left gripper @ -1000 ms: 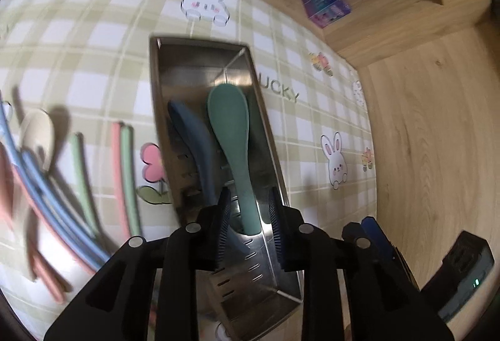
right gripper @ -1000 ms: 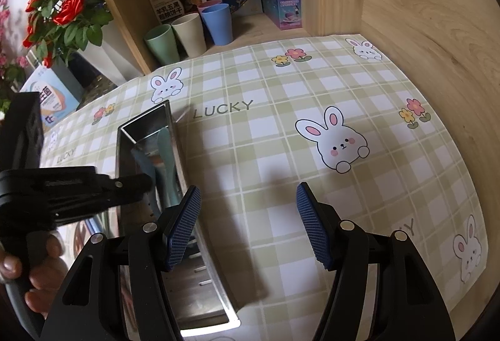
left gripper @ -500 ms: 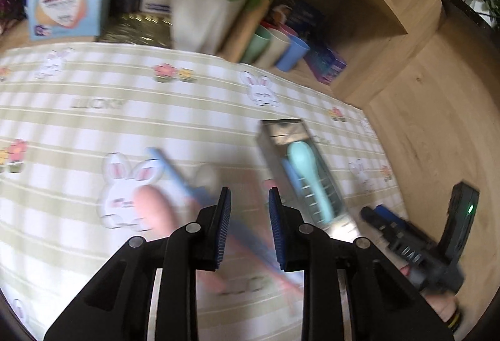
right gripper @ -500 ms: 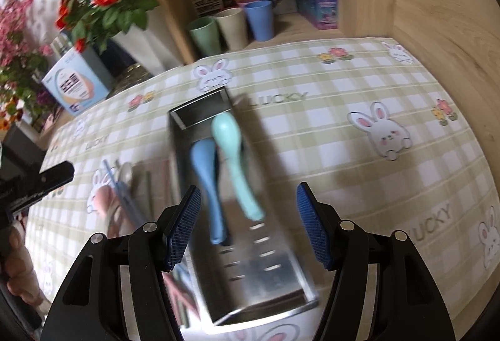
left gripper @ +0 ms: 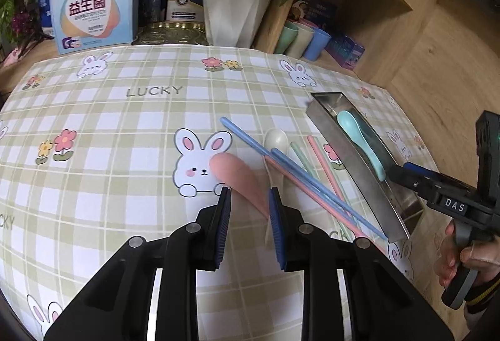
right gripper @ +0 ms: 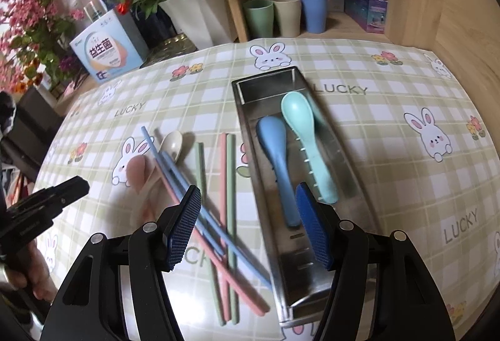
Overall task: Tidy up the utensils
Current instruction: 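Move the right gripper to the pink chopstick and close on it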
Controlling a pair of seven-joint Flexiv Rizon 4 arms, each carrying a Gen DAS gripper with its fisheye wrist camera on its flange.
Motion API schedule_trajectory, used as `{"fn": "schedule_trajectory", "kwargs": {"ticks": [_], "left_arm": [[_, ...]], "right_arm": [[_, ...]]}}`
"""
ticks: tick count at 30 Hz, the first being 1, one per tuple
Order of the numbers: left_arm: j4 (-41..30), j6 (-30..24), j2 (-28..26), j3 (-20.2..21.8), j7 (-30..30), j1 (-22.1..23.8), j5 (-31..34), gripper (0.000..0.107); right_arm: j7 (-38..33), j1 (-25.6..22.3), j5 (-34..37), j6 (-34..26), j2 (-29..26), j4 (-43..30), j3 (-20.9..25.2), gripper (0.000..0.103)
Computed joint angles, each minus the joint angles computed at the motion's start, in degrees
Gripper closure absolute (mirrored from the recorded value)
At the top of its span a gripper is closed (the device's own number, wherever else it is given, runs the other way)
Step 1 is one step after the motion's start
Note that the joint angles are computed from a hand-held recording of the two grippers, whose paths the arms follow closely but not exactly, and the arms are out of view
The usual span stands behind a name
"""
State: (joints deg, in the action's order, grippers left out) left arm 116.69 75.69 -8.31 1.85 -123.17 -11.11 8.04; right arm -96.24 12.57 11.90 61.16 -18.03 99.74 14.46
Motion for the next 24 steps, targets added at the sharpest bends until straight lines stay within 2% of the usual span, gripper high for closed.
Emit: {"fn": "schedule_trajectory", "kwargs": {"ticks": [4,10,12,15,18,21,24], "left_arm": [[-0.4,0.3,-1.6,-1.2,4.4,0.4,-2.2,0.083],[2.2,2.9,-2.1,-2.2,7.5,0.5,-8.2,0.083],[2.6,3.1,-2.0,-1.7,7.0,-0.1,-8.3,0.083],[2.6,2.9,-1.8,0.0,4.2,-1.4,-5.6,0.083],[0.8,0.5,-1.4,3.2,-1.7,-3.7,2.7,0.083],[0.8,-0.6,-0.7,3.4,-4.7,-3.3,6.8,0.083],[2.6,0.0,0.3,2.4,-5.6,-1.9,6.5,0.083]], "right_arm": [[0.9,0.6,-0.8,0.1,0.3,0.7,-0.2,0.042],[-0.3,0.1,-0.2,-0.5,0.5,0.7,0.2,0.043],[-1.3,0.1,0.3,-1.2,0.5,0.4,0.6,0.052],[-4.0,0.1,1.0,-2.1,0.4,0.1,1.3,0.063],[-6.9,0.8,0.6,-2.4,0.5,0.7,1.7,0.073],[-10.2,1.6,0.3,-3.7,0.4,1.0,2.2,0.077],[-11.6,2.7,-0.4,-5.2,-0.2,1.3,2.1,0.079]]}}
